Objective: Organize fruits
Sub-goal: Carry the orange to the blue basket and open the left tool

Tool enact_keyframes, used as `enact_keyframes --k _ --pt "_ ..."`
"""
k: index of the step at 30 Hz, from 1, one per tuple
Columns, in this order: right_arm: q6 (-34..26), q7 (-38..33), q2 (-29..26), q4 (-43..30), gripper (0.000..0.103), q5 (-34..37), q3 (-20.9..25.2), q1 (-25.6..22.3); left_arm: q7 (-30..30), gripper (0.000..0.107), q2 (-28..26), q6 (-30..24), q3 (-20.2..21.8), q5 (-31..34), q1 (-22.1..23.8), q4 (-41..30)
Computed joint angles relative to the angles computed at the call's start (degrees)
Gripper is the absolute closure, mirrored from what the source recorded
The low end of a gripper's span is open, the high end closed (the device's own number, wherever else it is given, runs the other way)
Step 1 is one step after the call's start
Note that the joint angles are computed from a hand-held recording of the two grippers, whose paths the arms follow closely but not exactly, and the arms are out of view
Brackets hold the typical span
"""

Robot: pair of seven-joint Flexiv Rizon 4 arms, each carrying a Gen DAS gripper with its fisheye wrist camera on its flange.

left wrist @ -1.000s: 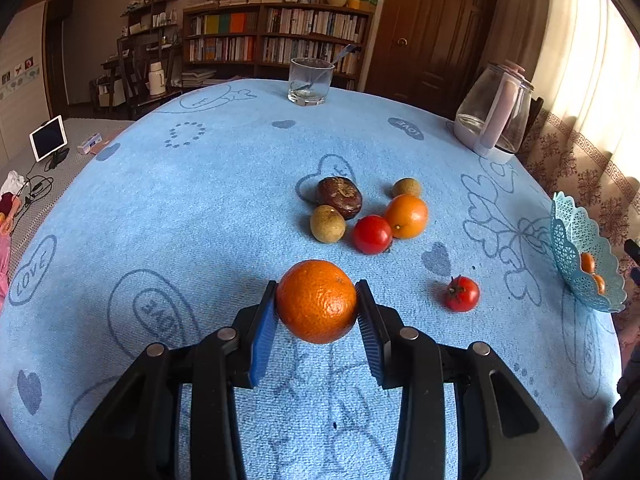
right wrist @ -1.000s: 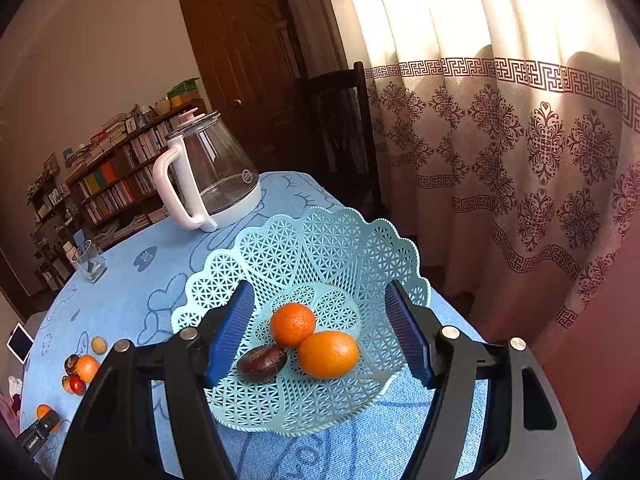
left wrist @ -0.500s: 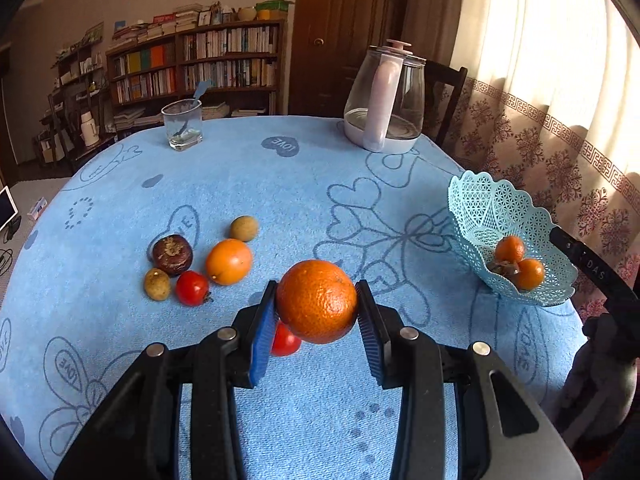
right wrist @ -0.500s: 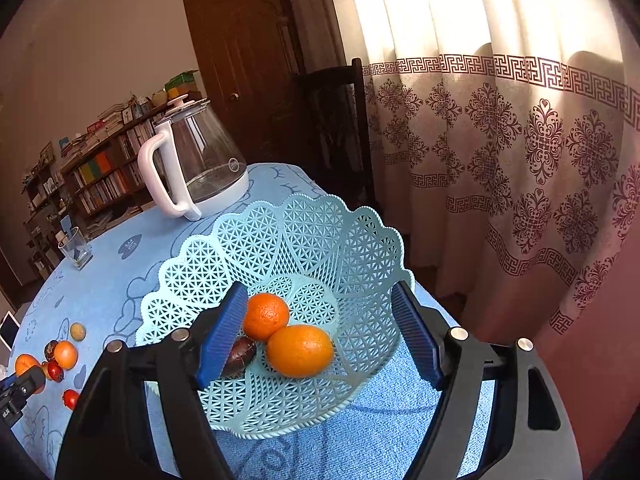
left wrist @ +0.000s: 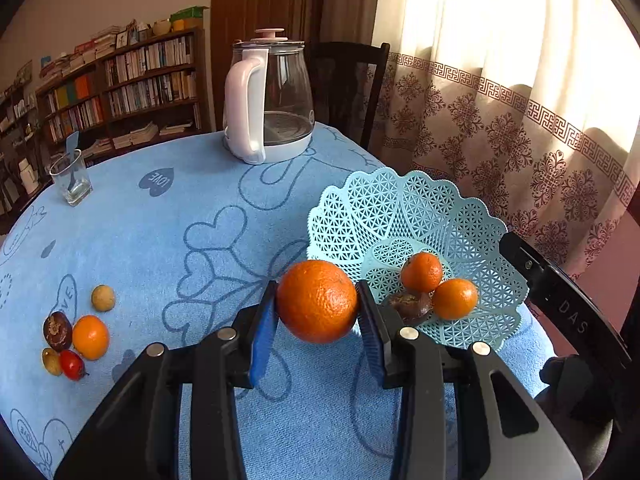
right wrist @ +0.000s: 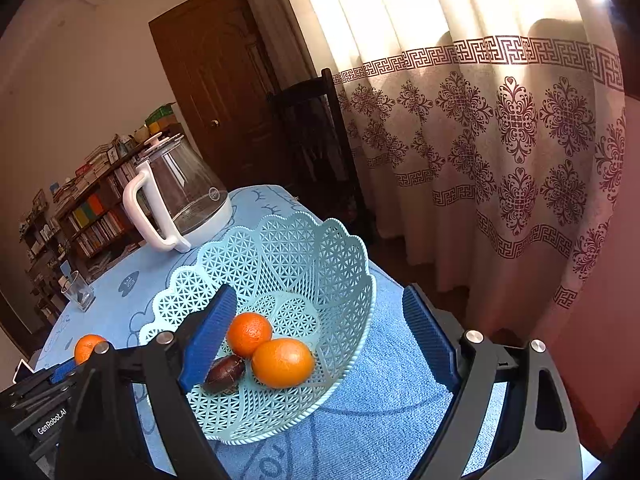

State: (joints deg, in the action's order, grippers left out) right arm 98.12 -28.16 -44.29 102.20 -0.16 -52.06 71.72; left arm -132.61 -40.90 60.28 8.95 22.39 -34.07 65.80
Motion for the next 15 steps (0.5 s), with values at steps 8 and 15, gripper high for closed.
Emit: enact_keyframes --k 8,15 --pt "-0.6 0.5 0.2 -0.1 0.016 -0.2 0.3 -0.3 5.6 0.046 -4.6 0.6 -1.7 -3.9 1.3 -5.7" --pt "-0.6 1.6 -0.2 0.2 0.011 -0.6 -0.8 0.4 -0.9 0.027 -2.7 1.5 4.2 1.0 -1.8 -3.5"
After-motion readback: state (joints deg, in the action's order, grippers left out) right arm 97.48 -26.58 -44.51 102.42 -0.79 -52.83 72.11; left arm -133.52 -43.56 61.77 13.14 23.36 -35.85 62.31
